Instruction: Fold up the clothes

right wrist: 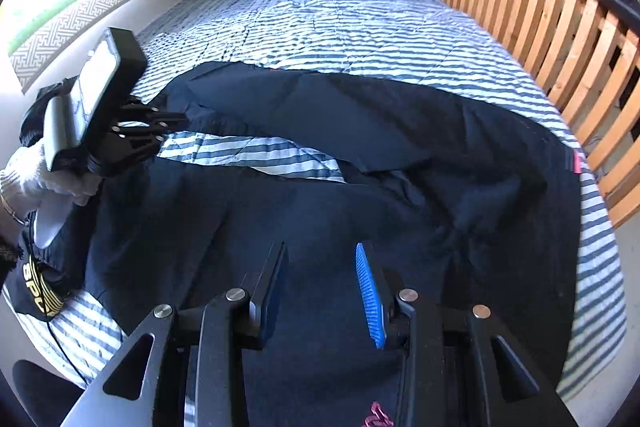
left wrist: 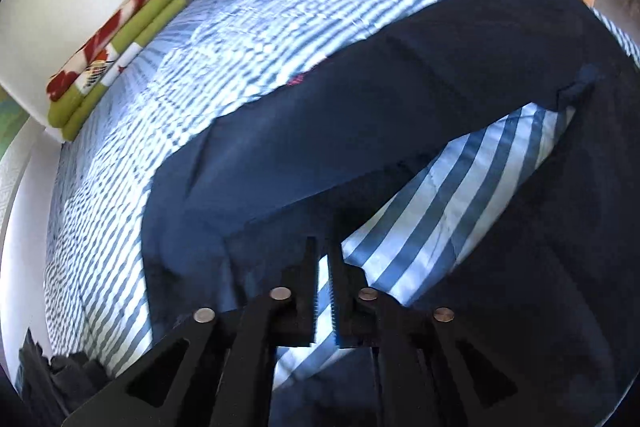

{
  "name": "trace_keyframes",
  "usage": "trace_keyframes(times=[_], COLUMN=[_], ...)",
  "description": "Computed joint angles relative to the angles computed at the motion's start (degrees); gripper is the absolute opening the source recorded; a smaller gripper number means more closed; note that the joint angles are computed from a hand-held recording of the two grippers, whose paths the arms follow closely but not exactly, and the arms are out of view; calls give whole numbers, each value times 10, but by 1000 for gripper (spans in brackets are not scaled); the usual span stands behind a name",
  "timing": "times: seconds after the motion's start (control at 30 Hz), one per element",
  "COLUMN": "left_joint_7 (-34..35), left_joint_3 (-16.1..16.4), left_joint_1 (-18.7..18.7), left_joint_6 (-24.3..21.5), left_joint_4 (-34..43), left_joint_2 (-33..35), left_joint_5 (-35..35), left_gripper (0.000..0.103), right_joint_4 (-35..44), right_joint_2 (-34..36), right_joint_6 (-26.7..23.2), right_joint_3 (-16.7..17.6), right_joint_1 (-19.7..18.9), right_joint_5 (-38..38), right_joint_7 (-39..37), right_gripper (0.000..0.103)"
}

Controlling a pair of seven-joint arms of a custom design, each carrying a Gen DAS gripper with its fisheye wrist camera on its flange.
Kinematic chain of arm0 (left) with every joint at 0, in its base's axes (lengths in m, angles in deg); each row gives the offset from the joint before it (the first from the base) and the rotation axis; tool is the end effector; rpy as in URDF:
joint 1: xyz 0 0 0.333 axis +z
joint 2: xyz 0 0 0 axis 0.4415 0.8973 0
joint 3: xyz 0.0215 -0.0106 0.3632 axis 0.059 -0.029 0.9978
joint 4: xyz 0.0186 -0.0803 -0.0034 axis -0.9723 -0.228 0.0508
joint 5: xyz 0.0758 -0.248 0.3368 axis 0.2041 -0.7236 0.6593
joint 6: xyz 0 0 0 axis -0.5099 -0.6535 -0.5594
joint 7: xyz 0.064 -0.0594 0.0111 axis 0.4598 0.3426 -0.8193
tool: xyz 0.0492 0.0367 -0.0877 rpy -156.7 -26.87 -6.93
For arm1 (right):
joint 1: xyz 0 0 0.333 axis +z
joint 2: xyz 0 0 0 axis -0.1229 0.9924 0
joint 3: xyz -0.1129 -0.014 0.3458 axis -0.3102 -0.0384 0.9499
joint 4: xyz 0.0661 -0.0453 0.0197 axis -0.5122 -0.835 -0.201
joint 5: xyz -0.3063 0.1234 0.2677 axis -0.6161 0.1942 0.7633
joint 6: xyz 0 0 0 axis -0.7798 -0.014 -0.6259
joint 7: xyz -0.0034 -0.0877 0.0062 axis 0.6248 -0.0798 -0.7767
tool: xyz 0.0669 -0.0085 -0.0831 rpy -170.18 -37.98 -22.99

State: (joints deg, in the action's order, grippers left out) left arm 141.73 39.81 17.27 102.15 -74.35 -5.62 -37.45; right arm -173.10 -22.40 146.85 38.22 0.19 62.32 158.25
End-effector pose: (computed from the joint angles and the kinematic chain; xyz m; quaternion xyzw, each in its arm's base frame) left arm 0.5673 -0.2101 0.5200 -0.3872 0.8821 -0.1263 0.2367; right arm 0.3783 0.0340 0.5706 -0.7113 0.6439 -0.1596 0.2325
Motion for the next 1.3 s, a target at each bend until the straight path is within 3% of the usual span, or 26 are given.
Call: trace_keyframes(times=[0.1,0.23,0.27,0.33,0.37,0.47,0.57,0.7,0.77,0.83,0.93,0.97,1.0,1.07,1.13,1.17,1.2,1.3], left_joint_7=[-29,-26,-17,23,42,34,90,125,133,103,136,139,147,137,131,137,133,135], left_joint_3=[-5,-3,-2,-6,-7,-3,-10,-2,0,0,-7,-8,-11,-13,-13,-15,-15,-14], left_joint_1=[-6,-10,-10,-8,-7,-16,-3,5,6,-2,-7,-10,-13,-23,-29,-29,-29,-32], left_joint_6=[6,19,16,7,3,15,-6,-23,-60,-37,-53,-53,-50,-17,-1,-12,-30,-30], left_joint_4=[13,42,50,64,69,64,67,61,67,53,62,64,65,62,77,91,110,111], left_joint_2=[25,57,63,74,77,76,66,44,43,40,49,52,56,64,81,91,104,105], left_joint_5=[54,50,37,-10,-28,-3,-109,-161,-166,-104,-118,-119,-121,-87,-68,-83,-92,-77], left_gripper=[36,36,36,17,0,0,0,0,3,3,33,52,63,65,60,25,3,1], right_joint_4=[-3,-3,-2,-1,-1,4,11,26,35,41,42,41,43,48,55,58,60,60], right_joint_2=[18,41,43,50,52,60,68,91,105,113,113,113,115,120,125,127,129,130], right_joint_6=[19,30,31,36,39,38,31,17,8,6,8,8,9,8,5,4,3,7], right_joint_3=[-6,-16,-17,-18,-16,-29,-47,-67,-73,-62,-56,-54,-51,-49,-54,-56,-58,-54], right_joint_1=[5,12,13,10,8,14,15,4,0,-8,-4,-3,-3,-1,2,2,2,-6], right_joint_5=[8,23,24,28,28,43,68,103,121,119,128,129,129,130,143,149,154,153], right_joint_7=[-4,-21,-25,-30,-30,-43,-61,-70,-75,-77,-89,-93,-95,-100,-104,-105,-106,-106], right_gripper=[32,32,32,32,32,32,32,32,32,32,32,32,32,32,32,32,32,32])
